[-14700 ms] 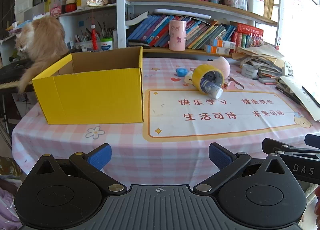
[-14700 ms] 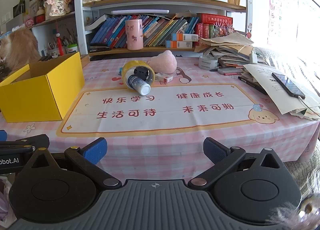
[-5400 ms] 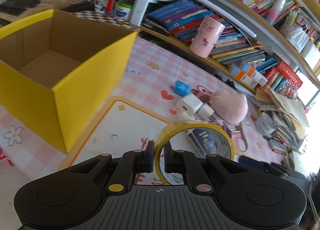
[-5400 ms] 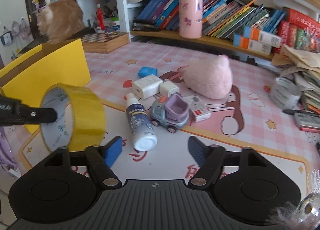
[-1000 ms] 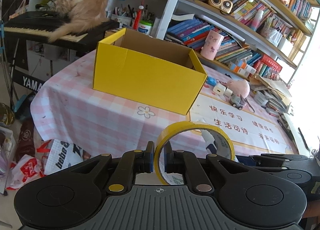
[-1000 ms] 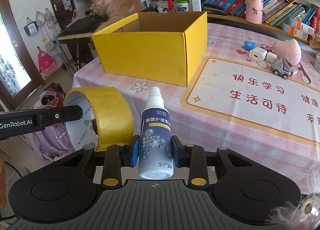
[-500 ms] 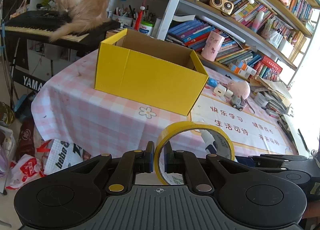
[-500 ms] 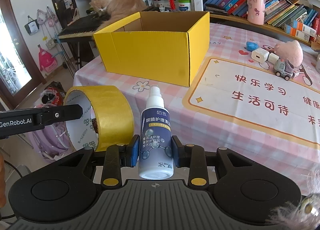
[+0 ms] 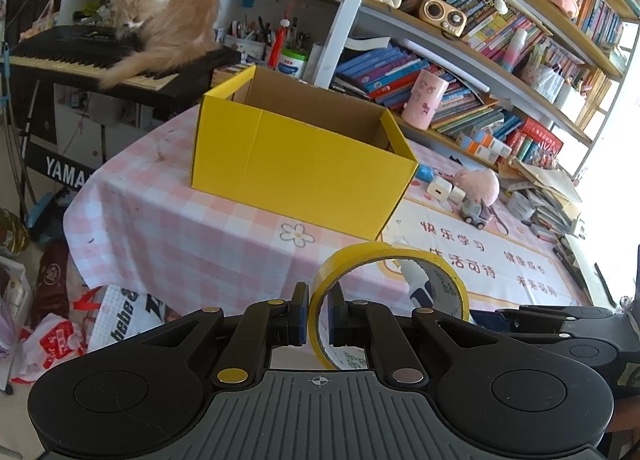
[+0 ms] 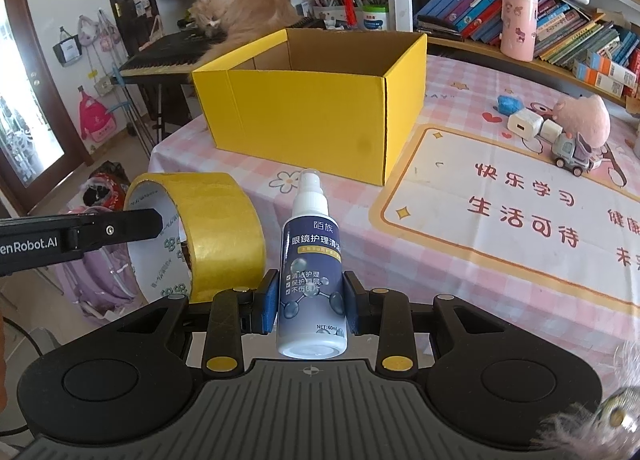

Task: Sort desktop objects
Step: 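Carry the spray bottle with the right tool while the left tool carries the tape to the yellow box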

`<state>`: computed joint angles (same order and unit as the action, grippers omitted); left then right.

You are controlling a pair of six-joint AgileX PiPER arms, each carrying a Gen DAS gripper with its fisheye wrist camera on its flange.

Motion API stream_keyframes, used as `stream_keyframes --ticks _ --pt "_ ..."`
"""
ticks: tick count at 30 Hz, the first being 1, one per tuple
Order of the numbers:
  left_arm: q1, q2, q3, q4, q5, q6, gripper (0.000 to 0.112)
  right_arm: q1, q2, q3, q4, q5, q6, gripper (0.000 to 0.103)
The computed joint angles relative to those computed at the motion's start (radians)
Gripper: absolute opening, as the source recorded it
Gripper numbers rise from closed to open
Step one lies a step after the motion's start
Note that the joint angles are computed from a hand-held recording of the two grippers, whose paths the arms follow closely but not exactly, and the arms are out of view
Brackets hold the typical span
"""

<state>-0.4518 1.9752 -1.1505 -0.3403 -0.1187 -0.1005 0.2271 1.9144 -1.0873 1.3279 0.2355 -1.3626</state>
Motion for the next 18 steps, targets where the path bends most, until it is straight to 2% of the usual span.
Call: stream_keyframes --ticks 3,7,9,13,16,18 --pt "0.007 0.006 -0.009 0.06 0.004 -0.066 0.008 -0.003 0.0 -0.014 -0.082 0.004 0.077 0.03" --pt "0.019 0.011 -0.02 0.321 0.016 -0.331 0.008 -0.015 0.0 -0.036 -0.201 0.02 0.197 0.03" --pt "0.021 0.015 -0.032 0.394 0.02 -0.393 0.008 -0.02 -0.002 -0.047 -0.233 0.031 0.23 0.03" --pt "0.028 0.024 -0.075 0.423 0.03 -0.417 0.008 -0.031 0.003 -0.087 -0.253 0.058 0.242 0.03" --pt "0.037 0.039 -0.133 0.392 0.047 -0.382 0.008 -0.042 0.011 -0.133 -0.242 0.077 0.216 0.03" --pt "0.042 0.052 -0.178 0.313 0.06 -0.289 0.008 -0.054 0.026 -0.183 -0.252 0.1 0.226 0.03"
